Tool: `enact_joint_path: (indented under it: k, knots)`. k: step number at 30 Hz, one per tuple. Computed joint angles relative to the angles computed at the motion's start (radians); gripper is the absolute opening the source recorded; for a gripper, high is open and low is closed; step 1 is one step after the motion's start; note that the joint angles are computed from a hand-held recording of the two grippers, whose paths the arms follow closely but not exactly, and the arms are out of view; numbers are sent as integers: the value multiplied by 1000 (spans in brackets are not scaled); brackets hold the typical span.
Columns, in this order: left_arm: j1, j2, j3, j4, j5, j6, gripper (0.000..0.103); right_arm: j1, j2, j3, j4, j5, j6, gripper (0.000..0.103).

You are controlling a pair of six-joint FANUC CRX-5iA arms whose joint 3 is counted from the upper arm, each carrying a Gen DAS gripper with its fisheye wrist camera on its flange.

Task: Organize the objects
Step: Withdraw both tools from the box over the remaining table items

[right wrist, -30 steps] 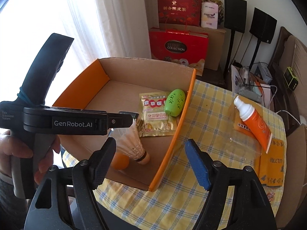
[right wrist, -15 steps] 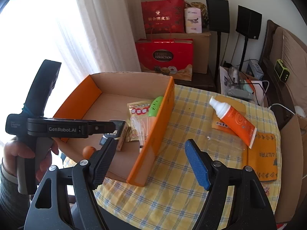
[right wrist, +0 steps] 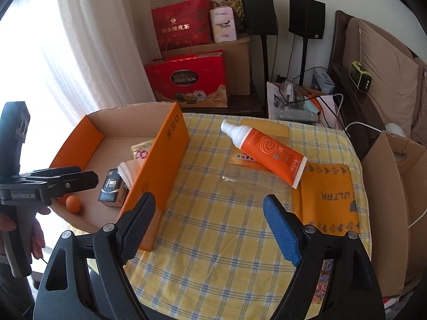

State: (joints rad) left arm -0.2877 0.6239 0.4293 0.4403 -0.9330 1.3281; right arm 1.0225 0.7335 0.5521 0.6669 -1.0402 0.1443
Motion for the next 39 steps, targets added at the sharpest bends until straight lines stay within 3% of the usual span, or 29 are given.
enact_joint_path:
  k: [10,23,29,34,39]
  knots:
    - [-34,-31,-54,43,45,-59,103,-1,-124,-199,44,-21,-111,87]
    - [-133,-48,-54,-19,96,-92,103,22,-256,-431,67,-81,-276,87]
    - [-158,-12,11,-49,65,-64,103,33,-270,-470,50,-111,-301,87]
    - [-165,32,72,-10,57,-46,103,31,-265,-490,25,-128,-310,87]
    - [-166,171,302,8,-66,69,102,31,-256,-504,14,-131,-322,87]
